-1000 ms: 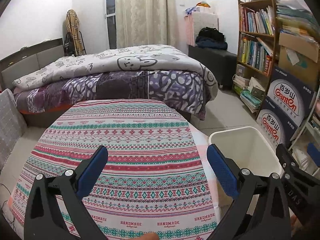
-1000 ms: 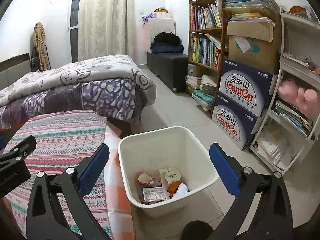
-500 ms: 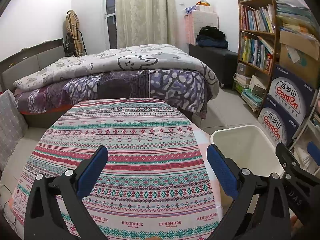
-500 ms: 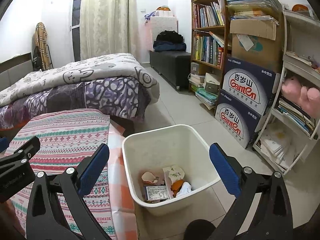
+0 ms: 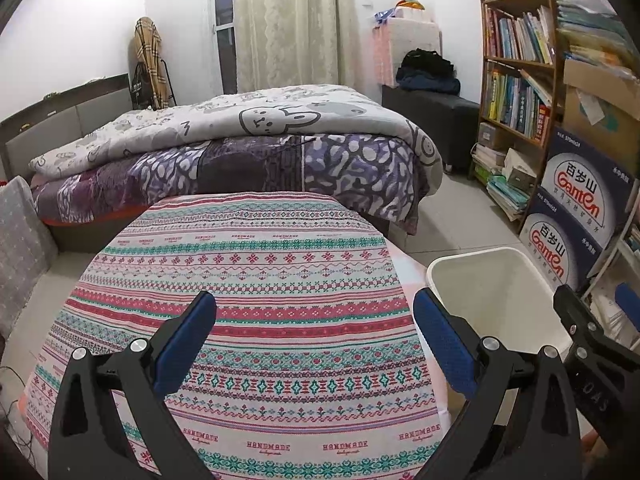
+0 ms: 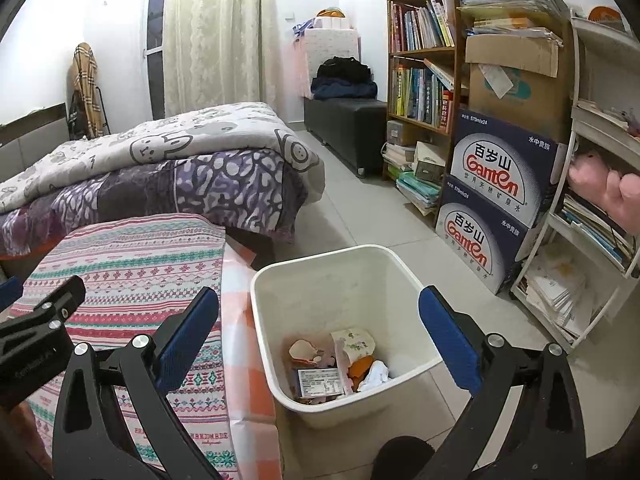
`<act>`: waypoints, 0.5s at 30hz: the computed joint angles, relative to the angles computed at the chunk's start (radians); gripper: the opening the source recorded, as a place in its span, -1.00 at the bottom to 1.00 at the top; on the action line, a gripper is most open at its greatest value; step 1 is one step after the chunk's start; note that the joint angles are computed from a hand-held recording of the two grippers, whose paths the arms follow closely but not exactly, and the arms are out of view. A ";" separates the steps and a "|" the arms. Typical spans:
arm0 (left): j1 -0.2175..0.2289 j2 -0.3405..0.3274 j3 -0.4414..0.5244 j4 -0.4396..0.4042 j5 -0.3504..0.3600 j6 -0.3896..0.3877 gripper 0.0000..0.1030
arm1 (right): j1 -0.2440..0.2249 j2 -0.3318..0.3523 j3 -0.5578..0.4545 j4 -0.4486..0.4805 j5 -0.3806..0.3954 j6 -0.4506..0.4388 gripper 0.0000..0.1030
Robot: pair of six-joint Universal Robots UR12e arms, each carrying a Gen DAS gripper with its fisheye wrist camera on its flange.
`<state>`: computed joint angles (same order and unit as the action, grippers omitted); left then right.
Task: Collect trash
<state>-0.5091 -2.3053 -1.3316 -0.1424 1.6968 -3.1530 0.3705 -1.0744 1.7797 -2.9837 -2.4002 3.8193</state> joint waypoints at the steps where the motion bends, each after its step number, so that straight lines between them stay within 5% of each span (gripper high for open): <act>1: -0.001 -0.001 0.000 0.000 0.003 0.005 0.85 | -0.001 0.000 0.001 -0.004 0.005 -0.003 0.86; 15: 0.001 0.004 -0.012 0.021 -0.020 0.022 0.78 | -0.001 -0.001 0.002 -0.009 0.010 -0.009 0.86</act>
<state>-0.5079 -2.3016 -1.3434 -0.1217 1.6772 -3.1305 0.3699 -1.0757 1.7819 -2.9931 -2.3903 3.8105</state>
